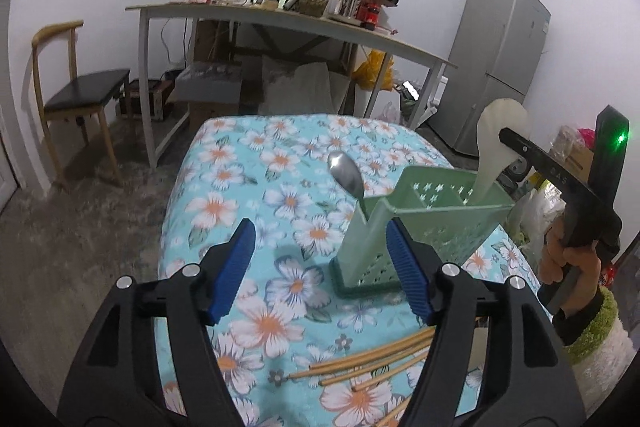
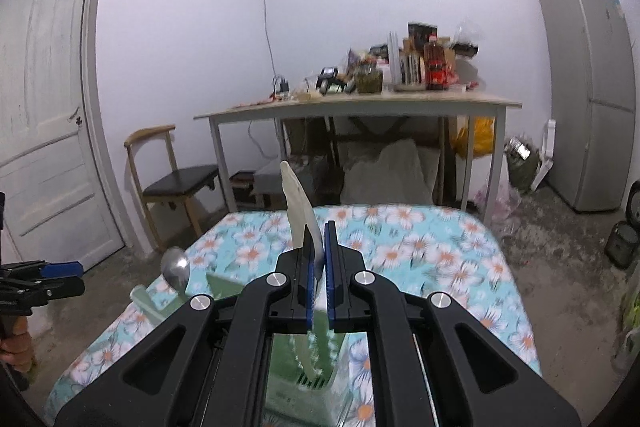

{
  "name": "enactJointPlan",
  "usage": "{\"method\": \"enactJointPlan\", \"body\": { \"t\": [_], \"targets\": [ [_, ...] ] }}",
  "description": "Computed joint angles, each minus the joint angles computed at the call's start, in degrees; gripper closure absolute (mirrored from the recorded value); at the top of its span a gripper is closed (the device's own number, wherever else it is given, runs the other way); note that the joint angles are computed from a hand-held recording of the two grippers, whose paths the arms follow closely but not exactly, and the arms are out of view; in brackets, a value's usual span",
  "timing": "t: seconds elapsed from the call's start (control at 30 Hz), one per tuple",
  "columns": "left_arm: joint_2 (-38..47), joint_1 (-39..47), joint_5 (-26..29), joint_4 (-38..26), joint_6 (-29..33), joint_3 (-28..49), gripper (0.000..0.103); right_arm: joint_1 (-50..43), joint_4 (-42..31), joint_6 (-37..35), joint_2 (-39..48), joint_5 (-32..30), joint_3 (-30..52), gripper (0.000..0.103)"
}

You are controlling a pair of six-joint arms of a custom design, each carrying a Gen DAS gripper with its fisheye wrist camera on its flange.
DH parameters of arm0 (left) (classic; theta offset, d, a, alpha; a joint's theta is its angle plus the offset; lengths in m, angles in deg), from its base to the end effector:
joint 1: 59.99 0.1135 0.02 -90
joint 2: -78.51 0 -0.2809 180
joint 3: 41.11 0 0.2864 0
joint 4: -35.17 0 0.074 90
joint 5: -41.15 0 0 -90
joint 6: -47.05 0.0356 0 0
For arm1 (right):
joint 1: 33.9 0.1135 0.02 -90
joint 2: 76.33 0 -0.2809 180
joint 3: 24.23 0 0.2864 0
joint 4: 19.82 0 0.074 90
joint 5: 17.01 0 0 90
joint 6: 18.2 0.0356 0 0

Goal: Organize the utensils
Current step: 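Lower the rice paddle into the green holder and open the right tool, then move the left tool toward the white ladle handle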

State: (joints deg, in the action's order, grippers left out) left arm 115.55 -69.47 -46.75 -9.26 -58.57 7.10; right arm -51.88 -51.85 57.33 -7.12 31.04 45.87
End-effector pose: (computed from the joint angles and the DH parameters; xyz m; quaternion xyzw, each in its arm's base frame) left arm 0.1659 -0.0290 0.2781 -0.0384 0.8790 -0.1190 0.4602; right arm 0.2857 -0.0677 0.3286 -0.1509 0.8182 0.1712 0.5276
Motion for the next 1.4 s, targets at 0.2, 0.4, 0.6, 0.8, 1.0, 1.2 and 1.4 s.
{"method": "enactJointPlan", "body": {
  "t": [0.2, 0.4, 0.6, 0.8, 1.0, 1.2, 1.4],
  "targets": [
    [-1.67, 0.67, 1.62, -0.64, -1.39, -1.91, 0.035, -4.09, -4.27, -0.68, -2.91, -4.55, -1.27, 0.049],
    [-5.16, -0.79, 2.04, -3.05, -3.12, -3.34, 0.030, -12.19, -12.49, -3.10, -7.95, -11.13, -0.83, 0.038],
    [-9.64, -2.96, 2.69, -6.92, -5.59, -6.82, 0.026, -21.33, -29.65, -15.74, -12.04, -16.30, -0.70, 0.018],
    [-13.28, -6.10, 2.57, -11.25, -8.81, -10.80, 0.023, -26.97, -51.14, -34.65, -12.58, -11.01, -5.89, 0.013],
    [-13.41, -7.56, 3.88, -13.31, -11.53, -15.09, 0.019, -28.28, -56.75, -39.57, -15.00, -2.19, -16.43, 0.013],
    [-15.11, -4.79, 6.85, -12.76, -12.19, -18.77, 0.015, -24.53, -51.62, -34.31, -16.66, 3.11, -22.36, 0.013],
    [-17.17, -2.63, 10.13, -11.96, -11.77, -20.06, 0.008, -22.06, -50.03, -32.27, -17.84, 4.23, -22.74, 0.006]
  ]
}}
